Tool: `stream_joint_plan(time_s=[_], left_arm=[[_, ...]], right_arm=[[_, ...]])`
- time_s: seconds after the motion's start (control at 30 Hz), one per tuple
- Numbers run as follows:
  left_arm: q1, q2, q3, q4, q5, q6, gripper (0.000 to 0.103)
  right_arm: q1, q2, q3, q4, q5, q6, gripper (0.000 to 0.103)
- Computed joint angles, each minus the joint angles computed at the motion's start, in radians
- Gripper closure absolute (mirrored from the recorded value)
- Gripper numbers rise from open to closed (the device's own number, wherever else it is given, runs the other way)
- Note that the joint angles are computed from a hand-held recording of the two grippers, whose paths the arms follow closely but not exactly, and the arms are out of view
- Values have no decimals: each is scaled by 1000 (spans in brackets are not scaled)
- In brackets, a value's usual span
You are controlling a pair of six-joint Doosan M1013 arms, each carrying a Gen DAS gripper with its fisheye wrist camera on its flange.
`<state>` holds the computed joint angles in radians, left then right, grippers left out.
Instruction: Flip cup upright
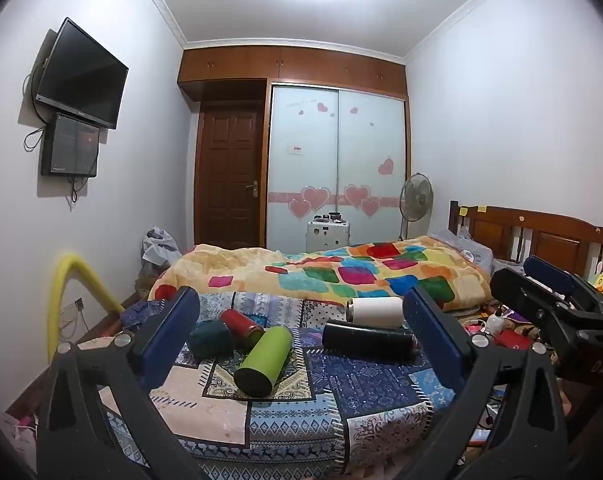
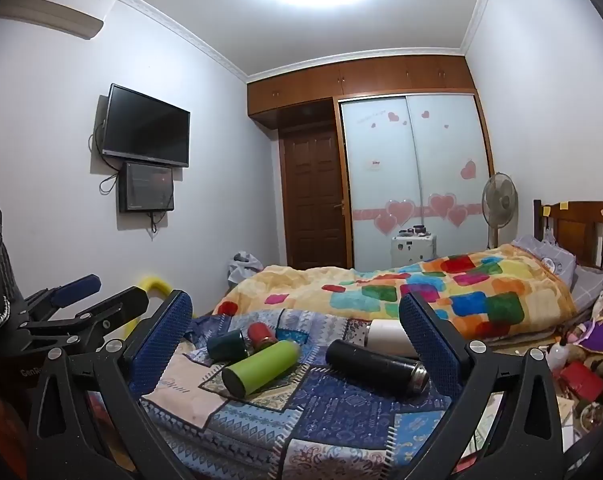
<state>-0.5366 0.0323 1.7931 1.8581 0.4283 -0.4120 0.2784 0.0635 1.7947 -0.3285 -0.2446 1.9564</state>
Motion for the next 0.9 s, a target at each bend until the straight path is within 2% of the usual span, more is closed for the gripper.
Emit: stream_joint_plan(time_s=[0.2,0.23,0.33,0.47,0.53,0.57,0.67,0.8,0.9], left_arm=[[10,4,-8,-15,-25,2,0],[-1,0,6,16,0,-19,0],[-3,1,6,28,3,-29,0],[6,-2,7,38,-18,-42,0],[9,0,5,38,-20,-40,0],[9,0,4,31,-20,-32,0],[10,0,2,22,-24,-22,0],[7,5,-2,18,-16,-11,0],[8,5,1,29,-17,-20,0]], right_arm=[[1,1,-1,5,2,-3,0],[2,0,-1,7,2,-6,0],[2,-3,3,23,1,-23,0],[3,1,-3,-1,9,3,0],[7,3,0,34,6,-32,0],[3,3,-2,-7,9,10,0],[2,2,-4,-10,13,13,0],[10,6,-2,66,9,-60,0],[4,6,1,36,5,-29,0]])
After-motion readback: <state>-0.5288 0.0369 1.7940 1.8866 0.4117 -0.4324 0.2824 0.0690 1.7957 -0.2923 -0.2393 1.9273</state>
